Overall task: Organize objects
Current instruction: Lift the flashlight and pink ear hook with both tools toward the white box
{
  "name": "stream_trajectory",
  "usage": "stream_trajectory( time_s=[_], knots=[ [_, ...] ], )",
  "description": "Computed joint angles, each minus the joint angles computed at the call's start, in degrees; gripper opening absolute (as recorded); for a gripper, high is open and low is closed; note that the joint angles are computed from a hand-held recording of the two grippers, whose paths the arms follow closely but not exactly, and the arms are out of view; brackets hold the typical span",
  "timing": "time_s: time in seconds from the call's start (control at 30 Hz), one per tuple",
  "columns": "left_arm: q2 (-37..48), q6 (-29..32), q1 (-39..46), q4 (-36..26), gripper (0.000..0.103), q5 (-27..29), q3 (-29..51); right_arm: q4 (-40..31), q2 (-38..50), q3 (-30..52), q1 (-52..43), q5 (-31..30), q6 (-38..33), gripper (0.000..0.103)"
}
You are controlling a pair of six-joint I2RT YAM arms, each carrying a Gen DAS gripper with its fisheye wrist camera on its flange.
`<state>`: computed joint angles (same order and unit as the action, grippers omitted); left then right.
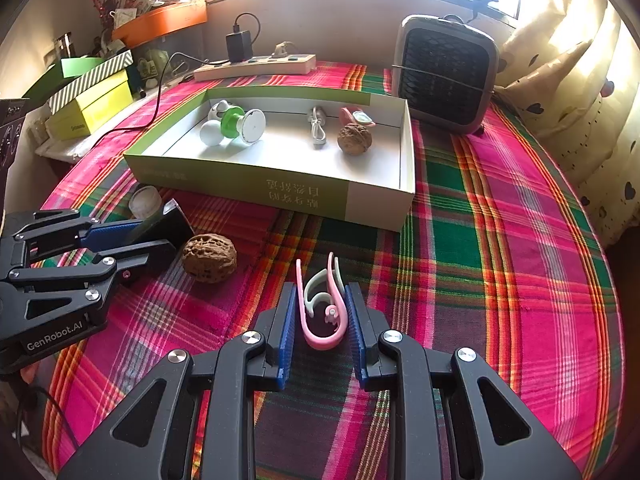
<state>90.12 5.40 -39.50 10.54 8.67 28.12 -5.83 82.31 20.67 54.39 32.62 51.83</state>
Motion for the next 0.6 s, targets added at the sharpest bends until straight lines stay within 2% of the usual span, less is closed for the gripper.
stream_trajectory(
  time_s=[0.6],
  knots=[
    [0.1,-0.2,0.3,0.0,0.021,0.1,0.2,0.4,-0.2,-0.2,0.0,-0.1,0.7,0.025]
  ],
)
